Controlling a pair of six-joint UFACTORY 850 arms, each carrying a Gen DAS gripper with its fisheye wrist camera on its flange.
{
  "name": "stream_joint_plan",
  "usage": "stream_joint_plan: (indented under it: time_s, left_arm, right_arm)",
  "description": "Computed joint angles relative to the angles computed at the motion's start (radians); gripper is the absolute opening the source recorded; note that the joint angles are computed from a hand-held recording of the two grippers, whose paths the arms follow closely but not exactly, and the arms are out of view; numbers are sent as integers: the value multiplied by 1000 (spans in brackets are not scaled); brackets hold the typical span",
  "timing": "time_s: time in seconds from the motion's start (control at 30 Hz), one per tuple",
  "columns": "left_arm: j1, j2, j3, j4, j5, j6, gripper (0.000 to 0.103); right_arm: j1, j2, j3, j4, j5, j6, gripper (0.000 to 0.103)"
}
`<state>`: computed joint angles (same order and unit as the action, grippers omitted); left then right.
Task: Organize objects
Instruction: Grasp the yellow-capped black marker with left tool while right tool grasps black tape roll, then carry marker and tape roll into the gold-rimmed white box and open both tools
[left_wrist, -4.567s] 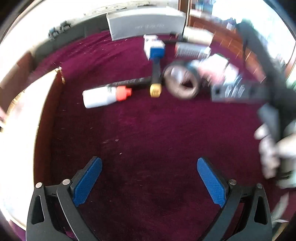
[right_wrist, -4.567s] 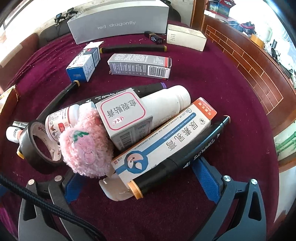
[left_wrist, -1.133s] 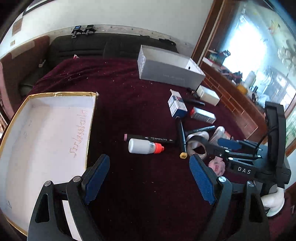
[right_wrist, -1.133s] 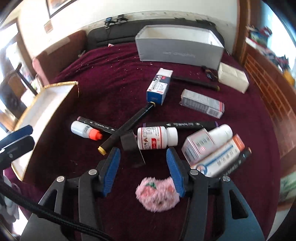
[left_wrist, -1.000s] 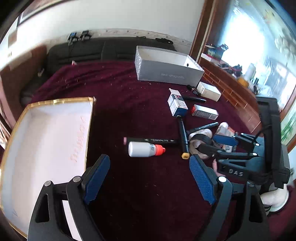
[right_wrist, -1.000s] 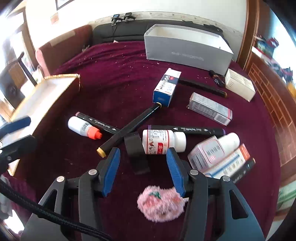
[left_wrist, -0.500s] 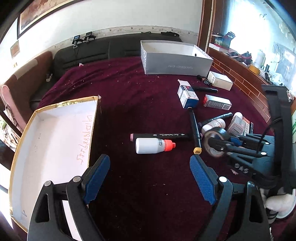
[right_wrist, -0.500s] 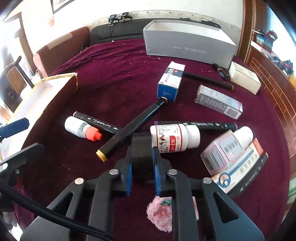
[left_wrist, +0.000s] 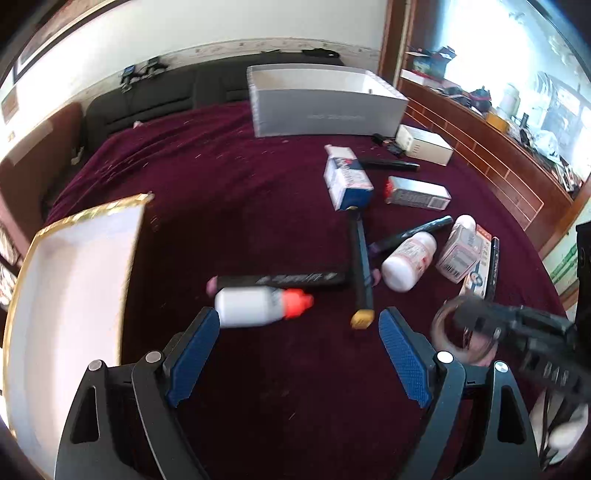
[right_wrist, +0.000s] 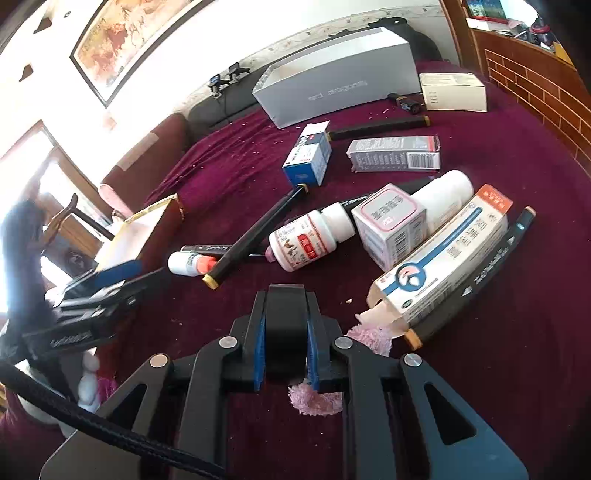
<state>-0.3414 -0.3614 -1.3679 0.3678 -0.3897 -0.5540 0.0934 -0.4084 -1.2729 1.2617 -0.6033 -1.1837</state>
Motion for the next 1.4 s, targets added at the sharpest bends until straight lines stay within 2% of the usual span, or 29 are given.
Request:
stream_joint_plan:
  time_s: [0.13, 0.23, 0.3, 0.33, 0.4, 0.57, 0.63, 0.67, 0.7, 0.73, 0.83, 1.07, 1.2, 1.33, 1.4]
  left_arm:
    - [-27, -82, -94, 63, -14, -6, 84]
    - [-36, -152, -174, 62, -52, 48, 79]
    - [-32, -194, -226, -1, -81, 120, 56]
    - [-27, -212, -251, -58, -98, 168, 51]
    - [-20, -244, -290, -119, -128, 213, 49]
    - [-34, -295, -335, -94, -153, 216, 49]
    - [-37, -293, -325, -100, -128, 230, 37]
    - [-35, -291, -325, -141, -123, 267, 14]
    - [-39, -289, -326, -140, -132, 264, 11]
    - [-45, -276, -311, -98, -127, 228, 11]
    - [-43, -227, -252, -101, -77, 223, 11]
    - [4, -28, -42, -245, 64, 277, 12]
    - [57, 83, 67, -410, 116, 402, 12]
    - [115, 188, 165, -532, 158, 510, 12]
    - [148, 232, 201, -563, 171, 544, 12]
  right_arm:
    - [-5, -12, -2, 26, -36, -27, 15]
    - [-17, -23, -8, 48, -72, -31, 15]
    - [-25, -29, -10, 64, -89, -35, 16]
    - [-27, -32, -12, 67, -95, -35, 17]
    - [-30, -37, -16, 70, -107, -33, 17]
    - [-27, -40, -19, 60, -107, -33, 17]
    - [-23, -38, -17, 52, -96, -33, 17]
    - [-22, -37, -16, 52, -93, -36, 17]
    - [-21, -35, -14, 51, -86, -39, 17]
    - [-19, -34, -13, 48, -80, -38, 17]
    - [-18, -32, -11, 38, -77, -36, 18]
    - [19, 0, 4, -54, 25, 43, 18]
    - [34, 48, 26, -70, 47, 71, 15]
    - [54, 104, 35, -78, 33, 71, 15]
    - [68, 118, 17, -87, -12, 82, 15]
